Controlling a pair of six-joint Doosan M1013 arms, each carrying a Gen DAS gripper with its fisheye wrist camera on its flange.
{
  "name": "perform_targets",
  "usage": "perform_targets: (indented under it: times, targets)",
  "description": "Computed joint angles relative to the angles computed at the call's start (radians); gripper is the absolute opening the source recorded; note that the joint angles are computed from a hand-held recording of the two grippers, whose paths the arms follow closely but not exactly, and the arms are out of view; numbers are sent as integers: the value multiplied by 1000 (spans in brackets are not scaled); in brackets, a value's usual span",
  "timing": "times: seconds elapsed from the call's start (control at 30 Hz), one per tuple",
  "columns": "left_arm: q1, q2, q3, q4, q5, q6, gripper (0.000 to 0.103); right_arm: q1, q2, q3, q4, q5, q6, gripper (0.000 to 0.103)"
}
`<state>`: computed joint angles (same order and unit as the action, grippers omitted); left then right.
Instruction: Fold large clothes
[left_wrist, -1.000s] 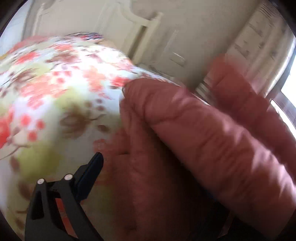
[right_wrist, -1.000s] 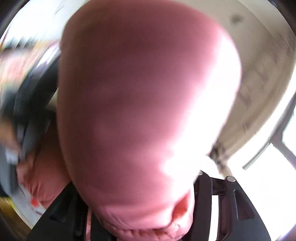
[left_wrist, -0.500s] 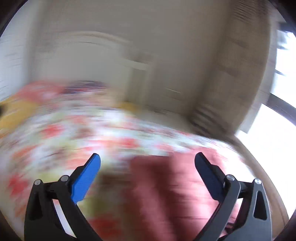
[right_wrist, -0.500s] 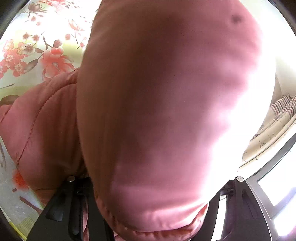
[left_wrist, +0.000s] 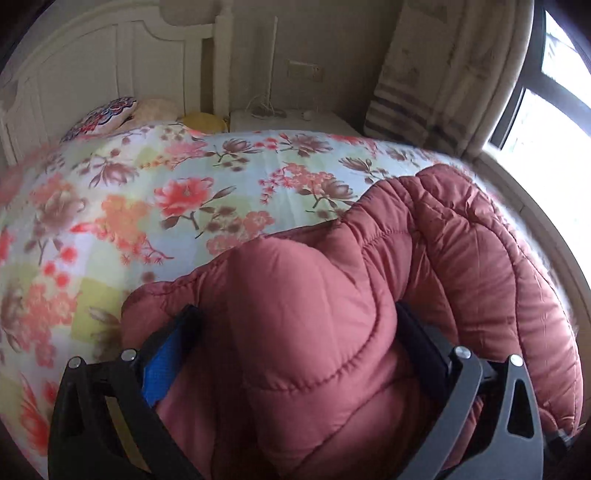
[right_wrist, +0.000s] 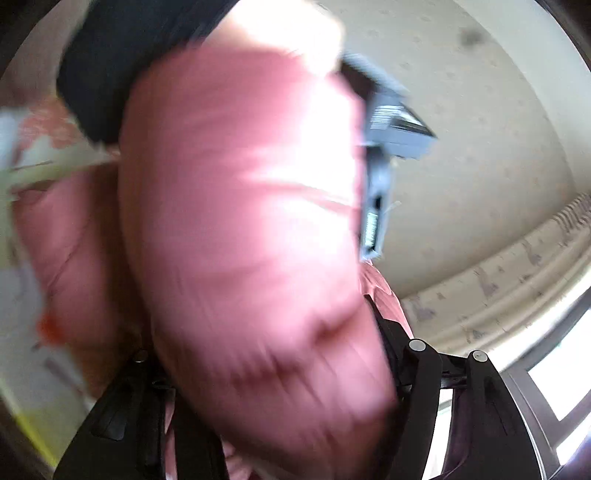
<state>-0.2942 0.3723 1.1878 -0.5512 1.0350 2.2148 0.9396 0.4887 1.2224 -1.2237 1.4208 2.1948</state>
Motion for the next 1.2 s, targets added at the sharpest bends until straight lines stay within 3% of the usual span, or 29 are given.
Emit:
perform_targets:
  times: [0.07,0.17,0.23,0.27,0.33,0.43,0.57,0.67,0.73,0.77,0.83,0.9,0.93,0.97,1.07,1.1,1.2]
  targets:
    - [7,-21,45,-26,-69,31,101,6,-73,69,58,-106,26,92]
    - [16,-38,74,-64,-102,49,101,-10,-212,178,223,-353,114,88]
    - [17,-37,75,-73,-107,46,101,-40,-304,250,269,-518,270,86]
    - [14,-41,79,-69,-114,41,101,-57,-339,278,249,-578,380,79]
    - [11,-53,91,-62,-135,35,101,-82,-349,259,222,-626,539,72]
    - [6,-75,121,-47,-187,25,101,-67,-281,138,226,-568,647,66]
    - [-1,-98,140,-10,-234,20,101,-86,-195,17,458,-513,448,66]
    - [-26,-132,150,162,-334,-43,101,-35,-91,-47,348,-334,240,66]
    - [-46,-163,151,337,-422,-187,101,-31,-87,-47,338,-324,199,66]
    - [-47,-176,146,357,-445,-243,101,-42,-96,-42,369,-344,206,66]
    - [-35,-190,125,248,-419,-243,101,-55,-105,-29,385,-369,213,66]
    - [-20,-190,95,50,-318,-141,101,-53,-104,-24,361,-367,219,66]
    - [-22,-185,87,17,-282,-113,101,-50,-102,-24,348,-359,225,66]
    - [-31,-179,83,26,-262,-106,101,-48,-99,-25,336,-353,232,66]
    - [-84,-128,70,267,-192,-227,101,-36,-70,-47,310,-342,244,66]
    - [-86,-107,75,293,-170,-221,101,-35,-72,-43,308,-343,245,66]
    - [-50,-100,106,156,-199,-163,101,-17,-59,-48,290,-340,220,66]
